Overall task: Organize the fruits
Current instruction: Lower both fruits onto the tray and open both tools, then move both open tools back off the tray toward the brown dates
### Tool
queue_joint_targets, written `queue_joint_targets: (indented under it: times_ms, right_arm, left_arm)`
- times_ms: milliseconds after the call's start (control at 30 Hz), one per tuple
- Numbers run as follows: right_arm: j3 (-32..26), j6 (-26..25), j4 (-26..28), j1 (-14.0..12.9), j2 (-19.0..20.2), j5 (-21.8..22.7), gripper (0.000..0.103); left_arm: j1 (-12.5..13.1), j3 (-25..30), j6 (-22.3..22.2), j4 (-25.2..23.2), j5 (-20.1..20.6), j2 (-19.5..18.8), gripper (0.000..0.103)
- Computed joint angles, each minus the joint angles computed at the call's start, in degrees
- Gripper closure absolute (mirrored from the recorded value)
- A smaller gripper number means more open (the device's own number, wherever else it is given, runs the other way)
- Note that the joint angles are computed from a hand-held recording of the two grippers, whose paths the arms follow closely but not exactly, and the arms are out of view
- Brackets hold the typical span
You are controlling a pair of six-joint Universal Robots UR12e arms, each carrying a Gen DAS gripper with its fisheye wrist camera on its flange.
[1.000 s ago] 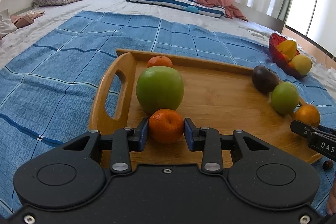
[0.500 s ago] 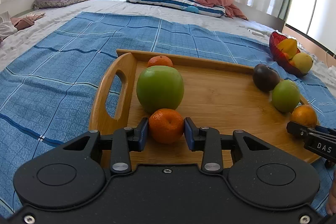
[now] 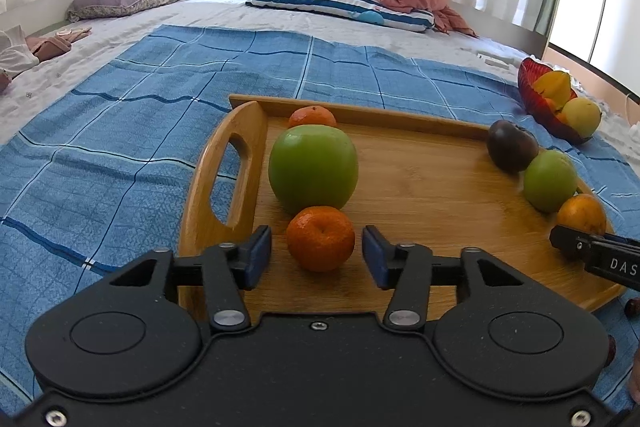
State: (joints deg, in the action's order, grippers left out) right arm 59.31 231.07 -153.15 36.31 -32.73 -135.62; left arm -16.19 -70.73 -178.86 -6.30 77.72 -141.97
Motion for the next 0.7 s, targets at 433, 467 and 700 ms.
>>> queue_joint_targets:
  times_ms: [433, 467, 700]
  right_arm:
    - [-1.6, -2.3, 2.2, 0.7, 0.5, -1.4, 0.013]
    - [-1.6, -2.3, 2.3, 0.8, 0.5, -1.6, 0.013]
    - [-0.3, -2.4, 1.2, 1.4, -0.3, -2.4, 0.011]
  left_arm:
    - [0.4, -2.8, 1.5, 1.9, -2.1, 1.6, 0.017]
    - [0.4, -3.1, 1.8, 2.1, -2.1, 1.8, 0.016]
    - [0.7, -5.2, 2.3, 3.1, -3.3, 3.1, 0.008]
